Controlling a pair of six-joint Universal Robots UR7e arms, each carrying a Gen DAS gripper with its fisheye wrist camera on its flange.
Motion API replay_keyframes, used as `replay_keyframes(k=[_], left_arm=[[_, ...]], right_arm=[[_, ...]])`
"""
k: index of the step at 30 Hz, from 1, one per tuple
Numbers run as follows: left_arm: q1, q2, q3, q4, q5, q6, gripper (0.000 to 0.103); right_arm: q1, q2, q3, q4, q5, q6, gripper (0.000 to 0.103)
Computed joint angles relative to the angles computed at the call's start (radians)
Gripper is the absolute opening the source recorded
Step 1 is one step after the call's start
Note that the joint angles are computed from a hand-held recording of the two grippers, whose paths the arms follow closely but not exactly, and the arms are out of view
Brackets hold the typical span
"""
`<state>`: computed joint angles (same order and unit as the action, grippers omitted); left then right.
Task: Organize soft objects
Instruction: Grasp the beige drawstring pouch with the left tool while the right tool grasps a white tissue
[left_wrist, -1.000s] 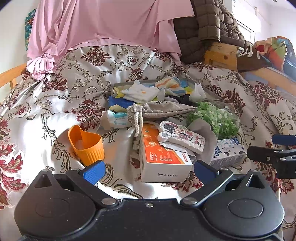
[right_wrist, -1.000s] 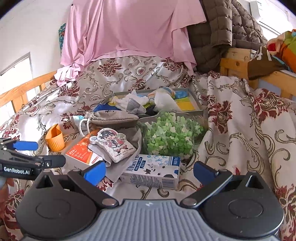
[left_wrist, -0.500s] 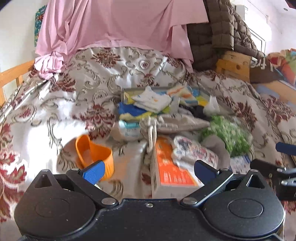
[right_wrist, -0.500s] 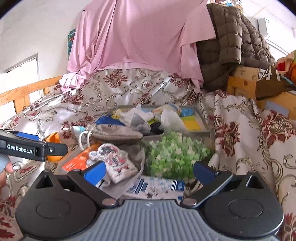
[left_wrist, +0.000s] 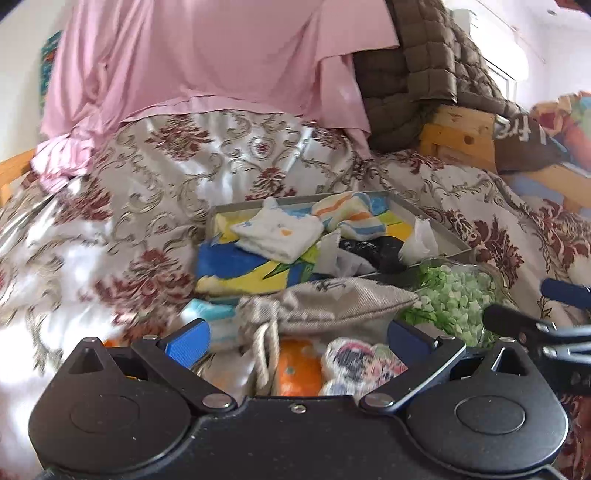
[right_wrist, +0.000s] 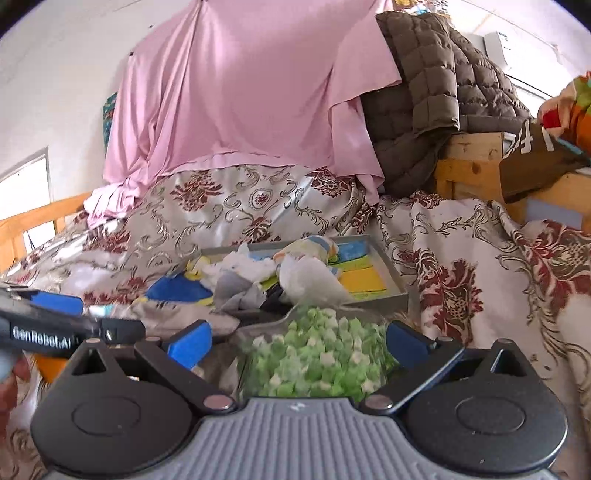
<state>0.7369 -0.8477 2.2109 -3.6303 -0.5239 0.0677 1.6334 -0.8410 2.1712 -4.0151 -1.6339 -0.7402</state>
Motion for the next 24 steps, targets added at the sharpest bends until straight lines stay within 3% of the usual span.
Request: replay_keyframes(k=[6,14,18,24], left_arm=[[0.064,0.024,-0.077,0.032,-0.088,0.166,0.102],[0.124,0.016,-0.146,0.153,-0.182,0.280,0.098],[0.143,0.012,-0.172,0.223,-0.207,0.280,0.092],[0.152,0.015,-0.195,0.254,-0.201,0.271,0.081]], right_arm=[[-0.007,0.033,-0.082,0.040,0.016,0.010,0.102],[0.004,0.071,-0.206,0.150,0.006,0.028,0.097],[0.020,0.100,-0.265,0.198,-0.036,0.023,0.089],[0.033,0.127,-0.316,0.267,-0.069,0.017,0.066]])
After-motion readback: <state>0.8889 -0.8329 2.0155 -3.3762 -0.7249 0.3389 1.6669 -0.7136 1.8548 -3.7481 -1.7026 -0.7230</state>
